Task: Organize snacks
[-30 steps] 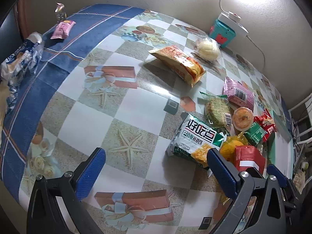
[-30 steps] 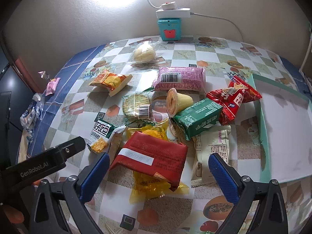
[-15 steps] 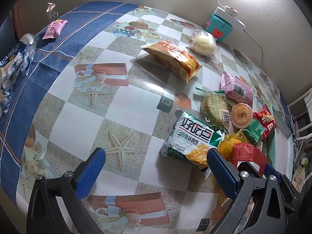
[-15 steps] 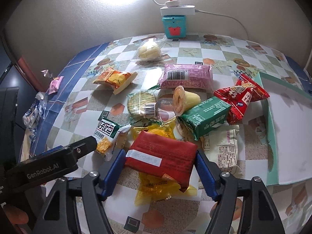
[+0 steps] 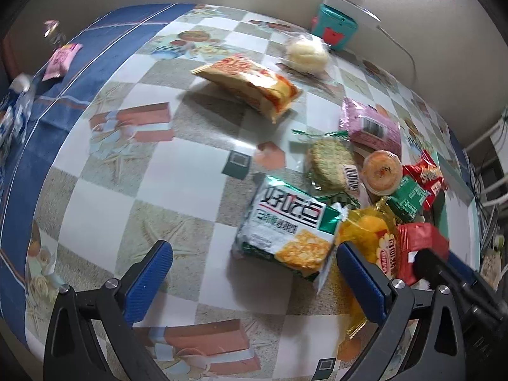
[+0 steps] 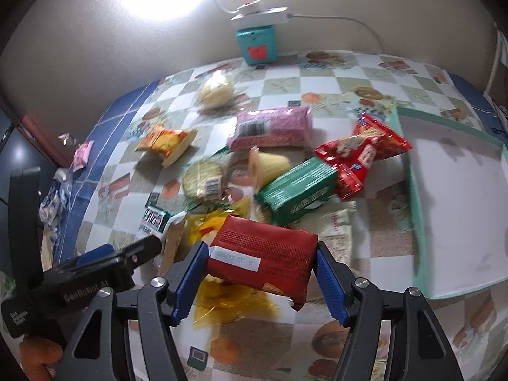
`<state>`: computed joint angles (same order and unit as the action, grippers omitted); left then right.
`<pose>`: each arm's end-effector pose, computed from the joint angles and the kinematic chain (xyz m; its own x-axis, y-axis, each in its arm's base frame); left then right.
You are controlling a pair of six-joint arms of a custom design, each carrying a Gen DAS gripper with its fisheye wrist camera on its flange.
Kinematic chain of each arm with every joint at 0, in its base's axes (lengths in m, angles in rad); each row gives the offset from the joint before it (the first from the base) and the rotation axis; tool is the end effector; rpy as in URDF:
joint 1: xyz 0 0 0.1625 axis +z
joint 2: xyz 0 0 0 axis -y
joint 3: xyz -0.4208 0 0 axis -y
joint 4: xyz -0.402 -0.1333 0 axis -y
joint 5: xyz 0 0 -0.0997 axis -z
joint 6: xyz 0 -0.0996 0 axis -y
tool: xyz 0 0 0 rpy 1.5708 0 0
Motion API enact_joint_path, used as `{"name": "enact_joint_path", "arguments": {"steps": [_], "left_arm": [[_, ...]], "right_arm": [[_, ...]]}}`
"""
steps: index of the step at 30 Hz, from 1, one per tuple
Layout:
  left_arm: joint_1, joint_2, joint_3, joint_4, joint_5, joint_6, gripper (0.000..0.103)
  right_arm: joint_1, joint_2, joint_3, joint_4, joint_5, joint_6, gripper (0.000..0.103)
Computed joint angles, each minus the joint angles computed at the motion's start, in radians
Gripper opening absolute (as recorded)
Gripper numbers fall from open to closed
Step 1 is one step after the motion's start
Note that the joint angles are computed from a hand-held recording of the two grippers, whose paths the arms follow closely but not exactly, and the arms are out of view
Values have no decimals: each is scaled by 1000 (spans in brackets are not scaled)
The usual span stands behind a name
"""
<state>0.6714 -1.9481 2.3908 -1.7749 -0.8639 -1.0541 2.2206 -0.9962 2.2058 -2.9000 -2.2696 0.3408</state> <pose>-0.1017 -0.3337 0.2843 -0.8358 -0.1843 -0.5172 0.0691 0.8993 -0.4319 0.3448 -0.3394 0.0758 -0.8191 -0.1148 0.5621 -0.3469 0.8794 -0.3259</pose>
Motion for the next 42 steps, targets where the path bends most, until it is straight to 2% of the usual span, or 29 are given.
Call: {"name": "enact_joint_path", "arguments": {"steps": [7, 11, 18, 21, 31, 33, 37, 42], "left_arm": [[8, 72, -10, -27, 2, 49, 102], [24, 95, -14, -45, -10, 75, 88], [20, 131, -17, -56, 4, 81, 80], [12, 136, -17, -44, 12, 78, 69], [0, 142, -33, 12, 14, 26, 62], [-8, 139, -39, 34, 15, 8, 62], [-22, 146, -54, 84, 20, -39, 62], [-35, 138, -57, 130, 15, -97, 62]], "right_arm": [[-11, -16, 2, 17, -16, 14, 69], [-11, -17, 2, 17, -18, 16, 69], [-10, -20, 0, 15, -22, 17, 68], [-10, -22, 0, 15, -22, 17, 68], [-9, -36, 0, 27, -34, 30, 67], [-1, -35, -2, 21, -50, 17, 56], [11, -36, -2, 19, -64, -7, 55], [-17, -58, 11, 53, -18, -2, 56]]}}
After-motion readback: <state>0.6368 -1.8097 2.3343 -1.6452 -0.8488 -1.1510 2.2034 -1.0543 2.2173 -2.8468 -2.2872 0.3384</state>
